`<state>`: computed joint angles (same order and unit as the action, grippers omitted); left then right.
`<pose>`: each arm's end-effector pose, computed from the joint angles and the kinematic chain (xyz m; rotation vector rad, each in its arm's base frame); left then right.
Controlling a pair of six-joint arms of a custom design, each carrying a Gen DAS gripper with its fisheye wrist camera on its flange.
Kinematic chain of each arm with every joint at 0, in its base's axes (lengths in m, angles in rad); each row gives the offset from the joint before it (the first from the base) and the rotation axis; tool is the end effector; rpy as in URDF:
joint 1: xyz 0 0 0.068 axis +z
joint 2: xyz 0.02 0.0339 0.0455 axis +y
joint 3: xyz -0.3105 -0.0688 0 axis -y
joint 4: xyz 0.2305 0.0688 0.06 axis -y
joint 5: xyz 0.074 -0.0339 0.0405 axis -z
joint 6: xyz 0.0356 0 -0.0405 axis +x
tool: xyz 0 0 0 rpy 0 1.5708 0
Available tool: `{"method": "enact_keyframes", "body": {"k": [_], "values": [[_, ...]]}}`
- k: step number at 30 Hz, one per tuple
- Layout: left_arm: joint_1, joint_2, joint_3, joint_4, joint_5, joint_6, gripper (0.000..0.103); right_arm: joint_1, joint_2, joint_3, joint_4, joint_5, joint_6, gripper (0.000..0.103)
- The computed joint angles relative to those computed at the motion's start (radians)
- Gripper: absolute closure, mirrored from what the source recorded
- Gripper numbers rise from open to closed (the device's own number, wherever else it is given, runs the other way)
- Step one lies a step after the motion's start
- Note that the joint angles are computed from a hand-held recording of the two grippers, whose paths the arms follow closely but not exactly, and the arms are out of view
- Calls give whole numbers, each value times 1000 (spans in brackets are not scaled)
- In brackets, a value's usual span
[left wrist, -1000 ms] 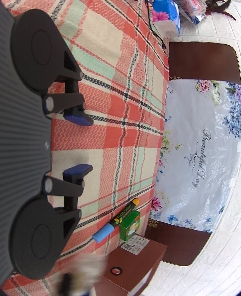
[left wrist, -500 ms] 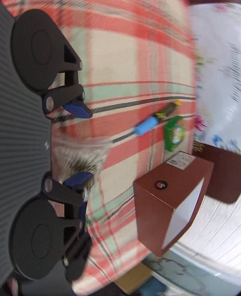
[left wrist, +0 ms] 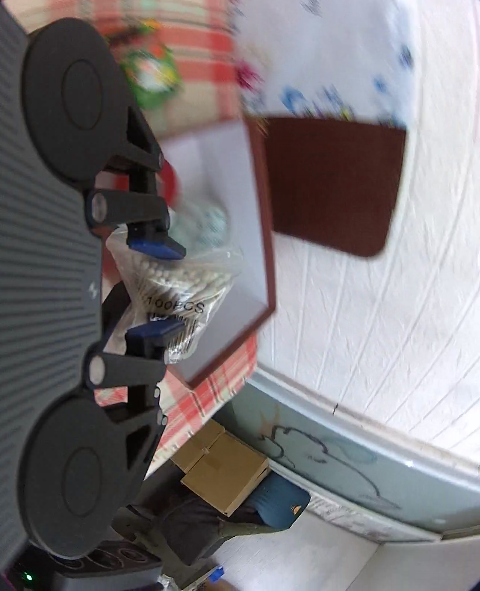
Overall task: Organize objects
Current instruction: 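Carry the bead bag into the brown box and open the right gripper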
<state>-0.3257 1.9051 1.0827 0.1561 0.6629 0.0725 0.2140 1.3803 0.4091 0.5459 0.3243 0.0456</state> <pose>0.3747 -0.1497 0.2157 0.7881 2.0640 -0.8776 0.2359 0.0397 0.2175 0.0413 1.9754 -0.1547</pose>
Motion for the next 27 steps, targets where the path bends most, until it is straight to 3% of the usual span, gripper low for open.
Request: {"method": "enact_keyframes", "body": {"k": [4,5,6,7,9,13,20,27], "values": [[-133,113,143,-13,-142,-20,55,-251,96,59,18,-163,-35,58],[-156,136,169,-18,-187,-15,46,-287,140,76,39,-178,-34,54],[-174,153,185,-18,-242,-15,41,-313,183,91,59,-181,-38,35],[-184,163,190,-16,-292,-13,41,-328,215,100,67,-168,-37,28],[-169,177,203,-40,-299,-8,43,-359,252,83,122,-164,-25,35],[-122,123,115,12,-298,5,43,-397,223,-38,272,-203,50,35],[-57,-39,-130,174,-383,49,42,-361,95,-100,238,-200,155,35],[43,-128,-316,250,-440,133,42,-66,-27,-179,210,8,302,35]]}}
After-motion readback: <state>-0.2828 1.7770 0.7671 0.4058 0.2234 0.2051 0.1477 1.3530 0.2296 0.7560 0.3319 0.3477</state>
